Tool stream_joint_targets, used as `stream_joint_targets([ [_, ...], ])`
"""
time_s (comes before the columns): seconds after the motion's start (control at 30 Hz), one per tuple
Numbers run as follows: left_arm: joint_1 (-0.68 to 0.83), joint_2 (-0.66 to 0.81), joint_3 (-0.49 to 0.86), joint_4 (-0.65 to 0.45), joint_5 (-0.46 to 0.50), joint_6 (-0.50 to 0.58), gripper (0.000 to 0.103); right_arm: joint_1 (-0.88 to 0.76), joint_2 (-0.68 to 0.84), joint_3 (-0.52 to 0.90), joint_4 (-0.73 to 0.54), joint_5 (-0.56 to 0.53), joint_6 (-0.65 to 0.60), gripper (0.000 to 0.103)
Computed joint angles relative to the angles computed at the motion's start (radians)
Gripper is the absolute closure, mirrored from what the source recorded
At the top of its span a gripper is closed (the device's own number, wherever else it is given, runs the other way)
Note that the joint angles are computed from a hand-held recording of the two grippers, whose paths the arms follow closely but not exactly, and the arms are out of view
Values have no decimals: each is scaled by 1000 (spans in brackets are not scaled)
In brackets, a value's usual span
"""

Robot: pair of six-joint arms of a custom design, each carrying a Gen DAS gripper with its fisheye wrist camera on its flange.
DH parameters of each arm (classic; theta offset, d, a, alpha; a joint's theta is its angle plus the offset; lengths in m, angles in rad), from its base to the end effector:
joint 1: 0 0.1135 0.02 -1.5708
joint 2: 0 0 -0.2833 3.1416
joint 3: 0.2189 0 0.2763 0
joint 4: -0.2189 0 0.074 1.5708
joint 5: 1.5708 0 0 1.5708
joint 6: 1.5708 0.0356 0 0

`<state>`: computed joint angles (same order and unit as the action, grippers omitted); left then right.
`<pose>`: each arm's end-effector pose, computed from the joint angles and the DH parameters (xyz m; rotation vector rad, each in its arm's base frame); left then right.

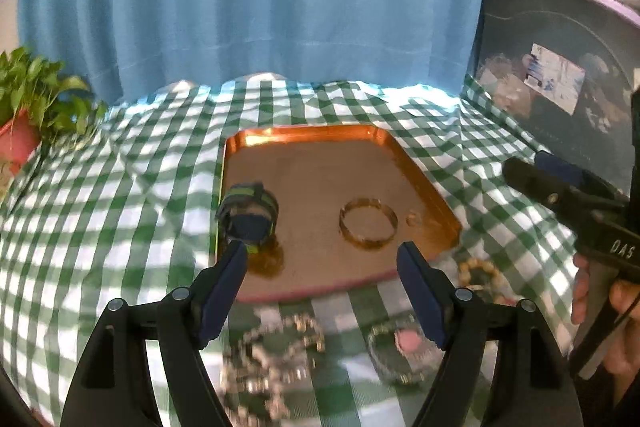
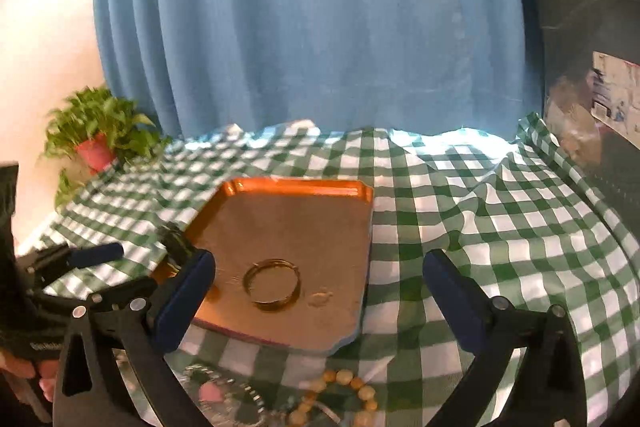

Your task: Organize jewelry

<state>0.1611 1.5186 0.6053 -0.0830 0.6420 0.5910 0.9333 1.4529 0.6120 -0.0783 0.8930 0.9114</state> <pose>0.2731 0.0228 0.1335 0.7251 2.2416 -0.4708 0.1828 0.2002 0.1573 0.3116 2.0697 -0.0411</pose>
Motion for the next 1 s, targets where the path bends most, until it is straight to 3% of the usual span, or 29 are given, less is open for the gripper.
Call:
stream_joint_targets([
  [0.07, 77, -18, 21, -117, 61, 32, 26, 44, -29, 17, -111, 23, 74, 0],
  [0.17, 175, -40, 17, -195, 106, 91, 26, 129, -62, 42, -307, 45, 245, 0],
  [0.33, 302, -4, -15, -295, 138, 228, 27, 337, -43, -11, -392, 74, 547, 1],
  [0.4, 333, 24, -39, -286, 134, 288, 37, 401, 25, -5, -430, 67, 638, 3],
  [0.47, 345, 56, -50, -241, 112, 286, 50, 425, 60, -15, -411, 37, 654, 16],
  [0.6, 341, 168, 15, -269, 96, 308, 66, 410, 72, -66, -282, 2, 573, 38],
  [0.7, 315, 184, 12, -214, 73, 314, 72, 364, 93, -77, -204, -31, 462, 53],
  [0.8, 291, 190, 2, -150, 52, 296, 75, 284, 96, -104, -61, -97, 310, 74],
  [0.9, 285, 206, 13, -130, 44, 308, 75, 213, 110, -123, 100, -176, 147, 78],
  [1.0, 284, 254, 44, -131, 10, 303, 75, 183, 162, -90, 132, -215, 83, 78],
])
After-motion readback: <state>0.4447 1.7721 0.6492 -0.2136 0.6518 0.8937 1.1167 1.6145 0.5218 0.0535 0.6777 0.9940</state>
